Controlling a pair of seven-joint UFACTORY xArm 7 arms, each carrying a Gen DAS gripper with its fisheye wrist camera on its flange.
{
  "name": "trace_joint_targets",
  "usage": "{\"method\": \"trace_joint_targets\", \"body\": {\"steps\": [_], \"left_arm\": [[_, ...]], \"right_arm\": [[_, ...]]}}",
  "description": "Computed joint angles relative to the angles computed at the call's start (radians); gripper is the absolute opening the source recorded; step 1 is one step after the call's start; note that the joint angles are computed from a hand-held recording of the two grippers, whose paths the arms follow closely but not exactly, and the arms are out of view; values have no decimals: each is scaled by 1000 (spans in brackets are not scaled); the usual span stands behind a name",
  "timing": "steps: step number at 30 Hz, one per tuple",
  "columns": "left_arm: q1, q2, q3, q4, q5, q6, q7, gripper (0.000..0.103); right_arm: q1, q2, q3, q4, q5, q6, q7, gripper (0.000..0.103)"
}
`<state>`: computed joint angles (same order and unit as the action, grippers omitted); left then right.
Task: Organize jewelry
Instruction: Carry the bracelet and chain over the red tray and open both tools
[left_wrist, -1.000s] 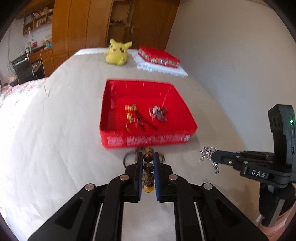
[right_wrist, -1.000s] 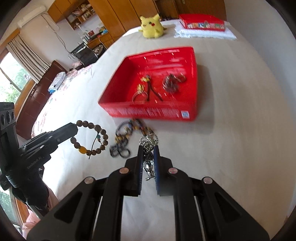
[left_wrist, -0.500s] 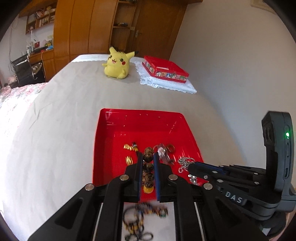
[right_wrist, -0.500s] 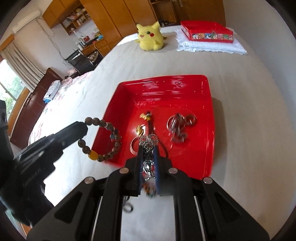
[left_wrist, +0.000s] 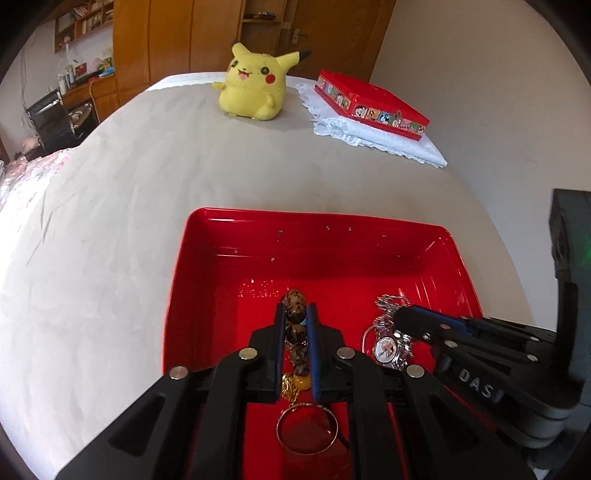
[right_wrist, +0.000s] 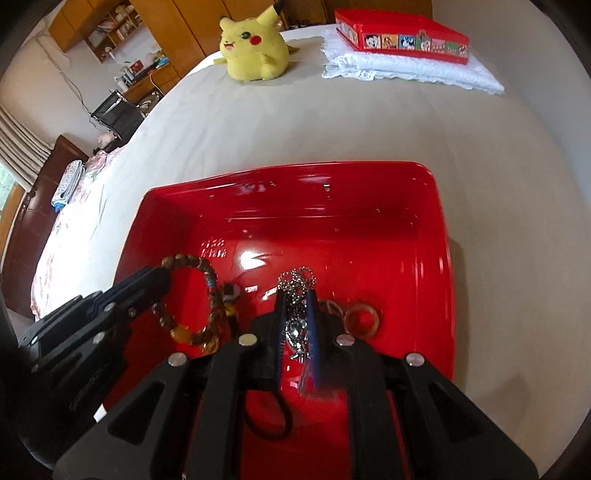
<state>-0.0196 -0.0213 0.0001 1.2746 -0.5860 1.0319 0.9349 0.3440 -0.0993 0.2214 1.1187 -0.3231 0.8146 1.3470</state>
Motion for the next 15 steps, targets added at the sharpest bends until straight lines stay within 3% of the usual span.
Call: {"method": "trace_joint_targets", "body": {"steps": [3, 6, 11, 15], "left_arm": [[3, 13, 0, 19, 11, 19, -17, 20], [13, 18, 5, 37, 4, 43, -23, 30], [41, -19, 27, 32, -24, 98, 14, 31], [56, -99, 55, -27, -28, 90, 66, 42]], "right_arm": [[-7, -15, 1, -19, -34, -19, 22, 21], [-8, -38, 8, -30, -49, -25, 21, 21], [-6, -82, 30, -48, -40, -20, 30, 21], [13, -113, 68, -40, -33, 31, 36, 21]]}}
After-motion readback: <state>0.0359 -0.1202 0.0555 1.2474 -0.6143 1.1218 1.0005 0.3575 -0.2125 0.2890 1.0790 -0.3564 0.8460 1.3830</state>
